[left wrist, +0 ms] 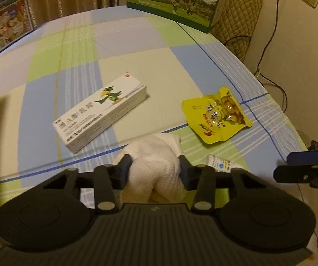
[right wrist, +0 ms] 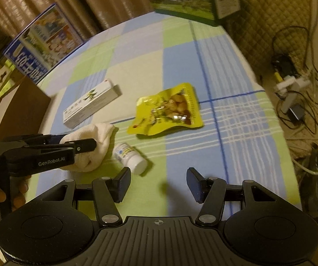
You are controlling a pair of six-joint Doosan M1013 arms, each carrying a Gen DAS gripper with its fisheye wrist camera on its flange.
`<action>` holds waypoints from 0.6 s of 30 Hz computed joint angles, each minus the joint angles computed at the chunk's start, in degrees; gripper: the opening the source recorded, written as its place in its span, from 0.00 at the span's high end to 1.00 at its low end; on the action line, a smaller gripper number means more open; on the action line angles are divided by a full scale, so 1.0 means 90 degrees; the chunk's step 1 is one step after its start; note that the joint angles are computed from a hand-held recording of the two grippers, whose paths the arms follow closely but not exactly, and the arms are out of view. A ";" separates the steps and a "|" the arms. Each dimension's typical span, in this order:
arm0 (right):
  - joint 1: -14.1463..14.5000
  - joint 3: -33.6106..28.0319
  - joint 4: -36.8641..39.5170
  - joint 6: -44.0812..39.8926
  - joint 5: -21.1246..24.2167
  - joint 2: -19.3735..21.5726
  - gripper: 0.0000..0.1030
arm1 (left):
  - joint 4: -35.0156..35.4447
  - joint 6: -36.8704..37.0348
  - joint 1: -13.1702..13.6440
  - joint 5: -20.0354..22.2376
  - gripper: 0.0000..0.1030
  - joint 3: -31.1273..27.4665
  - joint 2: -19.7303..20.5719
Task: Organize objects
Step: 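Grasp the white cloth with the left gripper while the right reaches toward the white pill bottle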
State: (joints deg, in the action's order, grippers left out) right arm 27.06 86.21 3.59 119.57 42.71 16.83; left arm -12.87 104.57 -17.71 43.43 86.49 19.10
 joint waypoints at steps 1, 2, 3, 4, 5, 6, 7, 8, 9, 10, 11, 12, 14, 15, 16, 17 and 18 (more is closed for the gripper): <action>0.0014 -0.0034 0.0030 -0.0120 -0.0007 0.0037 0.48 | 0.0126 -0.0063 -0.0006 -0.0063 0.65 0.0053 -0.0039; 0.0024 -0.0064 0.0063 -0.0230 -0.0014 0.0067 0.48 | 0.0226 -0.0122 -0.0004 -0.0114 0.65 0.0105 -0.0078; 0.0033 -0.0090 0.0105 -0.0350 -0.0033 0.0100 0.48 | 0.0319 -0.0196 0.0007 -0.0140 0.65 0.0150 -0.0113; 0.0036 -0.0124 0.0153 -0.0498 -0.0058 0.0140 0.48 | 0.0404 -0.0287 0.0028 -0.0149 0.66 0.0193 -0.0148; 0.0046 -0.0157 0.0178 -0.0610 -0.0071 0.0176 0.48 | 0.0477 -0.0396 0.0054 -0.0145 0.66 0.0222 -0.0174; 0.0053 -0.0195 0.0207 -0.0727 -0.0065 0.0217 0.48 | 0.0544 -0.0530 0.0094 -0.0133 0.66 0.0261 -0.0209; 0.0065 -0.0245 0.0224 -0.0862 -0.0060 0.0267 0.48 | 0.0580 -0.0626 0.0137 -0.0116 0.66 0.0295 -0.0246; 0.0077 -0.0282 0.0232 -0.0989 -0.0071 0.0309 0.48 | 0.0632 -0.0728 0.0179 -0.0101 0.66 0.0332 -0.0281; 0.0088 -0.0317 0.0227 -0.1104 -0.0075 0.0349 0.48 | 0.0706 -0.0854 0.0220 -0.0075 0.66 0.0367 -0.0317; 0.0104 -0.0359 0.0199 -0.1233 -0.0075 0.0398 0.48 | 0.0764 -0.0950 0.0257 -0.0053 0.66 0.0402 -0.0352; 0.0114 -0.0386 0.0194 -0.1364 -0.0084 0.0437 0.48 | 0.0838 -0.1074 0.0291 -0.0032 0.66 0.0436 -0.0389; 0.0127 -0.0406 0.0159 -0.1451 -0.0090 0.0471 0.48 | 0.0900 -0.1191 0.0330 -0.0007 0.66 0.0469 -0.0424; 0.0151 -0.0461 0.0151 -0.1734 -0.0098 0.0549 0.48 | 0.1003 -0.1407 0.0394 0.0036 0.66 0.0526 -0.0487; 0.0170 -0.0483 0.0103 -0.1821 -0.0107 0.0580 0.48 | 0.1035 -0.1492 0.0423 0.0051 0.66 0.0556 -0.0516; 0.0200 -0.0510 -0.0001 -0.1868 -0.0111 0.0613 0.49 | 0.1053 -0.1559 0.0452 0.0066 0.66 0.0587 -0.0547; 0.0216 -0.0535 -0.0026 -0.1966 -0.0110 0.0646 0.49 | 0.1073 -0.1626 0.0475 0.0079 0.66 0.0611 -0.0572; 0.0224 -0.0556 -0.0031 -0.2048 -0.0106 0.0676 0.49 | 0.1093 -0.1680 0.0490 0.0092 0.66 0.0629 -0.0594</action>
State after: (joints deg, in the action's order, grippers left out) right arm 29.07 81.21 3.32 101.14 41.75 22.92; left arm -3.03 89.45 -13.30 44.27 92.15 13.75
